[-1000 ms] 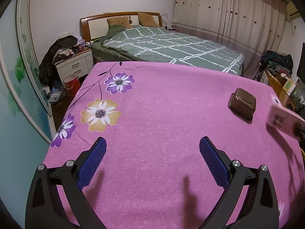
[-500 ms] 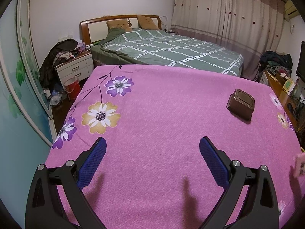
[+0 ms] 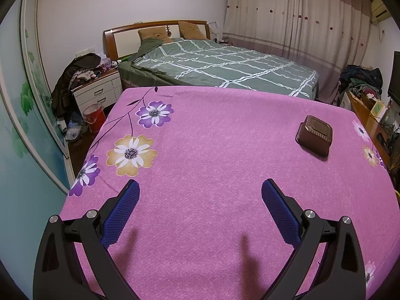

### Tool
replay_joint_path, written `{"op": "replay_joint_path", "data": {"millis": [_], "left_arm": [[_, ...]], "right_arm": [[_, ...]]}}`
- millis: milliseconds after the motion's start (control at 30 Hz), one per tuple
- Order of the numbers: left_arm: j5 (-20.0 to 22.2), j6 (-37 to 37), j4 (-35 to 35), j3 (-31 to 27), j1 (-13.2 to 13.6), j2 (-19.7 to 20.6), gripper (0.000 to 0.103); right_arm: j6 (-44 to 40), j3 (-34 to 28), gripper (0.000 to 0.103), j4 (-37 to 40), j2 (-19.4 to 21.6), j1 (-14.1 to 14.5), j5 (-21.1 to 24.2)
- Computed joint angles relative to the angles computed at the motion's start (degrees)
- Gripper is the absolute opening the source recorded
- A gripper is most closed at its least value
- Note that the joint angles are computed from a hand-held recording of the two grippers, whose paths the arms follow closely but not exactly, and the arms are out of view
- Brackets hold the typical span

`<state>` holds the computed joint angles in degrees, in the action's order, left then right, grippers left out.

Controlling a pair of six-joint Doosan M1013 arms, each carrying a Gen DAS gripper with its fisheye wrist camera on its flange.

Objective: Collect trash
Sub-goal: 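Carry the pink carton with the right tool into the yellow bin and release, then grasp the brown square container with the left tool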

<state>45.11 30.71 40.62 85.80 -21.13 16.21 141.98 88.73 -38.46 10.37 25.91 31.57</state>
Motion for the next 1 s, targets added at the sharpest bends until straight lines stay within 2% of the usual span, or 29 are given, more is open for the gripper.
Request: {"op": "replay_joint_path", "data": {"millis": [67,167,267,367,500,600,700,767,833,933,1000], "left_arm": [[-0.1,0.4,-0.3,0.0,0.0,0.0,0.097],[-0.4,1.1,-0.9,0.0,0.0,0.0,0.097],[-1.3,3.8,-3.2,-0.3,-0.1,0.1,0.097],[-2.2,8.6,-7.4,-1.2,-0.3,0.4,0.097],[-2.8,17.8,-13.3,-3.9,-1.3,1.2,0.097],[-2.7,25.8,-18.2,-7.5,-2.2,2.7,0.097],[-0.6,33.9,-24.8,-13.1,-2.4,5.9,0.097],[1.1,36.9,-26.5,-16.4,-2.4,8.3,0.097],[3.2,38.3,-27.4,-19.9,-2.2,10.8,0.097],[6.6,39.6,-31.3,-24.9,-1.1,14.4,0.097],[8.9,39.2,-30.9,-28.1,-0.8,16.7,0.097]], "right_arm": [[2.3,-0.4,0.041,-2.3,0.7,-0.6,2.7],[-1.0,-2.2,0.043,0.2,2.7,-1.8,6.9],[-1.5,-3.5,0.05,0.7,4.4,-2.4,8.1],[-3.2,-3.7,0.05,3.3,4.7,-2.5,5.4],[-6.3,-5.6,0.054,5.9,6.8,-1.3,0.4],[-7.9,-6.5,0.055,7.7,8.3,-0.4,-1.5],[-10.4,-7.5,0.055,9.8,9.5,0.2,-1.5],[-11.4,-7.8,0.057,10.6,9.9,0.5,-0.9],[-13.4,-8.8,0.057,12.9,10.5,0.7,0.4],[-12.6,-9.0,0.059,13.6,10.6,0.8,-0.1],[-13.8,-9.5,0.06,15.5,10.9,0.7,0.3]]}}
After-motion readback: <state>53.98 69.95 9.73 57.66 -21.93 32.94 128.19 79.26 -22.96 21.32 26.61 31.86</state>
